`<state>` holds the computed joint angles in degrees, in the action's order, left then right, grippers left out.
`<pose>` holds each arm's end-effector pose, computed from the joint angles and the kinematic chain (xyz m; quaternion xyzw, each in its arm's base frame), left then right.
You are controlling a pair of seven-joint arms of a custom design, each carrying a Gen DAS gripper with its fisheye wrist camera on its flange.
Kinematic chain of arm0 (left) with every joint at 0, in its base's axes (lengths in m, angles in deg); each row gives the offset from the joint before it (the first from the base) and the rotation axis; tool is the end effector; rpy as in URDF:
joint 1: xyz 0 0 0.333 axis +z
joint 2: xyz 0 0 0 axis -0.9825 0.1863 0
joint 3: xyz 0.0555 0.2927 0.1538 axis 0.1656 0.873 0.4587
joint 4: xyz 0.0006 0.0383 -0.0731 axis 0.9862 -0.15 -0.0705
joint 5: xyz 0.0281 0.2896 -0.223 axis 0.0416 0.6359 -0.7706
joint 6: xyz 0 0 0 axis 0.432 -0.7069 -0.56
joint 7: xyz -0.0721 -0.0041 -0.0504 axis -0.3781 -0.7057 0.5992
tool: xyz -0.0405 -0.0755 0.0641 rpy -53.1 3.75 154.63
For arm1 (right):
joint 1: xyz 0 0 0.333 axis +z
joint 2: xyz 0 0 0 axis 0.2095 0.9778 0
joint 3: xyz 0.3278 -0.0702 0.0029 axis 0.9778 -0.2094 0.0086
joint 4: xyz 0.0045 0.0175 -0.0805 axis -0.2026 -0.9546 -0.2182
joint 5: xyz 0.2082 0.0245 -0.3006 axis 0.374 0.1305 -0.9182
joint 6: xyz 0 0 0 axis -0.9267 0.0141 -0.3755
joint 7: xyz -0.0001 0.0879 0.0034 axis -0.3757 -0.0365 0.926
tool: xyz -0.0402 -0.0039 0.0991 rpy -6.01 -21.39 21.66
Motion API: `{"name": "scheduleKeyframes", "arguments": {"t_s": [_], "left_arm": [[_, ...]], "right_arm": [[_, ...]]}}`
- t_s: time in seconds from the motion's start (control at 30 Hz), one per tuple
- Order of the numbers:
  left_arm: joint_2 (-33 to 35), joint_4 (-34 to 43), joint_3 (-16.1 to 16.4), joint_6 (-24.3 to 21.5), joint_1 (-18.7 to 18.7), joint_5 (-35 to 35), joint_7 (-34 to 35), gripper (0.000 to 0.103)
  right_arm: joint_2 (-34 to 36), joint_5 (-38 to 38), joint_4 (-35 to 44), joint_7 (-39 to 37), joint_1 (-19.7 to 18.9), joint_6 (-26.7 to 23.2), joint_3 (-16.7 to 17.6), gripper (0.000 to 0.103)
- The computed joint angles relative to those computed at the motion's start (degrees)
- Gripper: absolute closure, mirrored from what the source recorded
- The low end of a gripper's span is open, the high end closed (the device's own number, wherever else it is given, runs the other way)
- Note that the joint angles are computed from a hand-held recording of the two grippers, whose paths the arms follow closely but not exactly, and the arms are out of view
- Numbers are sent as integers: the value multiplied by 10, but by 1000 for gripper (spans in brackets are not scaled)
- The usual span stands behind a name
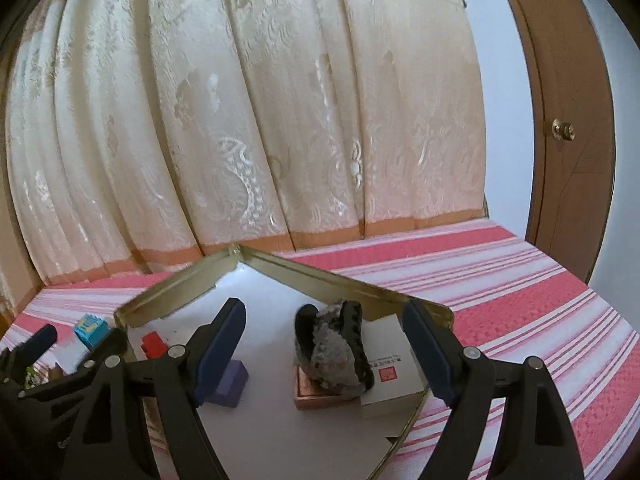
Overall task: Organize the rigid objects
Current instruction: 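Lower the red brick into the tin with the left tool while the right tool drops the pouch, then withdraw both open tools from the tin toward the comb and green block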
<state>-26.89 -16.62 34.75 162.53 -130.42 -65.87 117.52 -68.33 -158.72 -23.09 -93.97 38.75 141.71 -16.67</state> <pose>0.6690 -0.2513 0.4755 -0.5699 0.6314 -0.3851 0.3581 0.6207 0.2830 0.4836 -0.4760 0.6863 -0.4128 0.3634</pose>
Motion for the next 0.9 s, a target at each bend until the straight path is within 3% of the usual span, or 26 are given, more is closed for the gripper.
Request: {"name": "scheduleKeyframes", "arguments": {"t_s": [0.13,0.4,0.7,0.9], "left_arm": [[-6,-5,-4,-2,5,2,-1,1],[-23,-28,-17,16,14,-7,24,1],[-53,-62,-58,46,51,-47,91,1],[-68,-77,-89,60,83,-76,143,1]], "right_arm": [[-3,-37,-3,42,17,-31,1,20],[2,-74,3,36,39,-86,7,20],[-6,-59,-8,55,35,-98,19,20],[-1,-17,-2,59,32,-75,24,20]]}}
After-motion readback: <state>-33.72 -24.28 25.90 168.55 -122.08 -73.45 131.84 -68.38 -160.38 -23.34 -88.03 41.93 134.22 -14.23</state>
